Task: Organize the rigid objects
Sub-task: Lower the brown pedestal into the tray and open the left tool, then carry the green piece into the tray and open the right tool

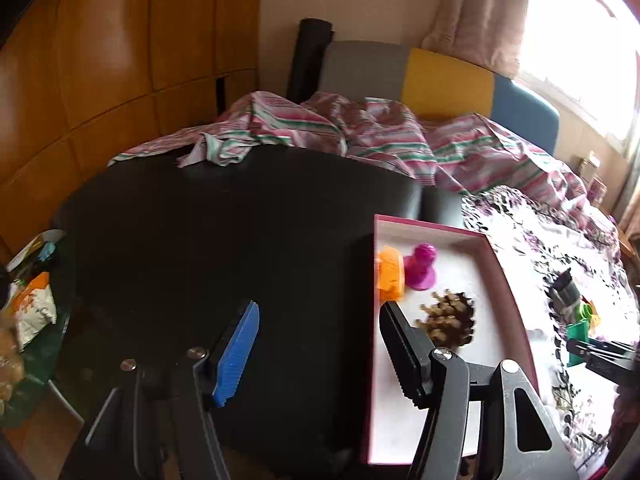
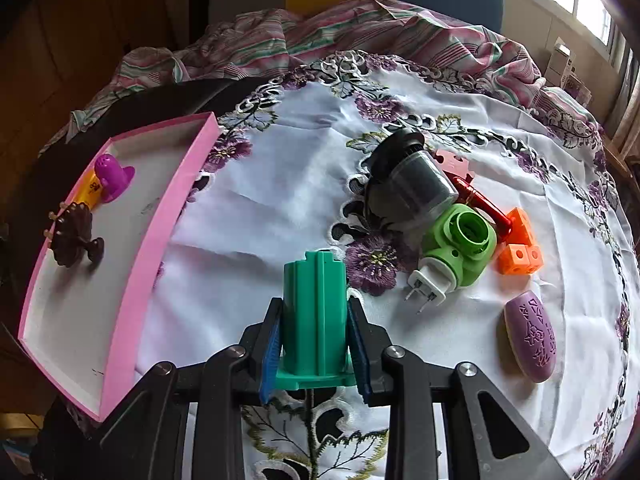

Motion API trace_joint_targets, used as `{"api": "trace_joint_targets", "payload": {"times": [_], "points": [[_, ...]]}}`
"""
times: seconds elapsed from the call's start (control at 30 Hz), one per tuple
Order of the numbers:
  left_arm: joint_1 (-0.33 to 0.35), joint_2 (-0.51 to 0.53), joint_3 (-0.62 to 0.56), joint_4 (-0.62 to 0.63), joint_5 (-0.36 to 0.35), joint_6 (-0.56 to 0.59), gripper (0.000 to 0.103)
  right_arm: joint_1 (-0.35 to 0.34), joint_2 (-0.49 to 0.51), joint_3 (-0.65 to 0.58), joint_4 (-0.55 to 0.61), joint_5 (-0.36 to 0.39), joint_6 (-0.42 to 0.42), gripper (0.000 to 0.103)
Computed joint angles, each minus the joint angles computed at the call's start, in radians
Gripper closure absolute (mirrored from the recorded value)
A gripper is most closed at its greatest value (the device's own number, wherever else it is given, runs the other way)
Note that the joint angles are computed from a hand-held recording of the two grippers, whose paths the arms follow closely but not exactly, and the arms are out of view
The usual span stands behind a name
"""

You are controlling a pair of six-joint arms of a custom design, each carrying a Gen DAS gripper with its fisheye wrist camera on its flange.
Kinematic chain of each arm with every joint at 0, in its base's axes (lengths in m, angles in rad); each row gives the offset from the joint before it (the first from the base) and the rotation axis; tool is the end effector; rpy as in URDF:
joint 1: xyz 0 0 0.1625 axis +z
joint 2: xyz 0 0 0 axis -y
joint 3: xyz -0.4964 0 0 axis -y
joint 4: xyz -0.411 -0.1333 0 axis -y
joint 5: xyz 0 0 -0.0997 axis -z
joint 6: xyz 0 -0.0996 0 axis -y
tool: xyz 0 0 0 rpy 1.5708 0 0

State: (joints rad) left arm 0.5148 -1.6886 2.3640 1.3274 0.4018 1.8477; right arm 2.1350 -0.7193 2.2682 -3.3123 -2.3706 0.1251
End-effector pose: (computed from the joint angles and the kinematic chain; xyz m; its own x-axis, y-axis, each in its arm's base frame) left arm -0.0246 -0.2724 0.4049 -0.7213 -0.2852 -0.6312 0.3535 0.6322 -0.6895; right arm 0.3162 -0.3840 0.0296 -0.7226 -0.1511 0.6746 -0.4381 0.8549 -0.2778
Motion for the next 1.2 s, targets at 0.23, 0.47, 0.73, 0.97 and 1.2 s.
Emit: {"api": "trace_joint_targets", "payload": {"times": [0.23, 0.47, 0.73, 0.97, 1.2], "points": [[-0.032, -0.056, 0.068, 0.216, -0.010, -0.267, 0.037, 0.079, 0.031, -0.065, -0.014, 0.093, -0.031, 0.073], [-0.062, -0.120, 0.130, 0.417, 0.002, -0.495, 0.037, 0.141, 0.124, -0.187, 0.078, 0.263, -0.037, 0.073], [-0.067, -0.187, 0.171, 0.583, 0.025, -0.650, 0.037, 0.162, 0.245, -0.332, 0.238, 0.348, 0.021, 0.073], [-0.080, -0.225, 0.196, 0.678, 0.045, -0.734, 0.037, 0.160, 0.306, -0.417, 0.310, 0.332, 0.063, 0.073], [-0.078, -0.234, 0.200, 0.682, 0.044, -0.732, 0.034, 0.147, 0.341, -0.464, 0.325, 0.329, 0.070, 0.073]]}}
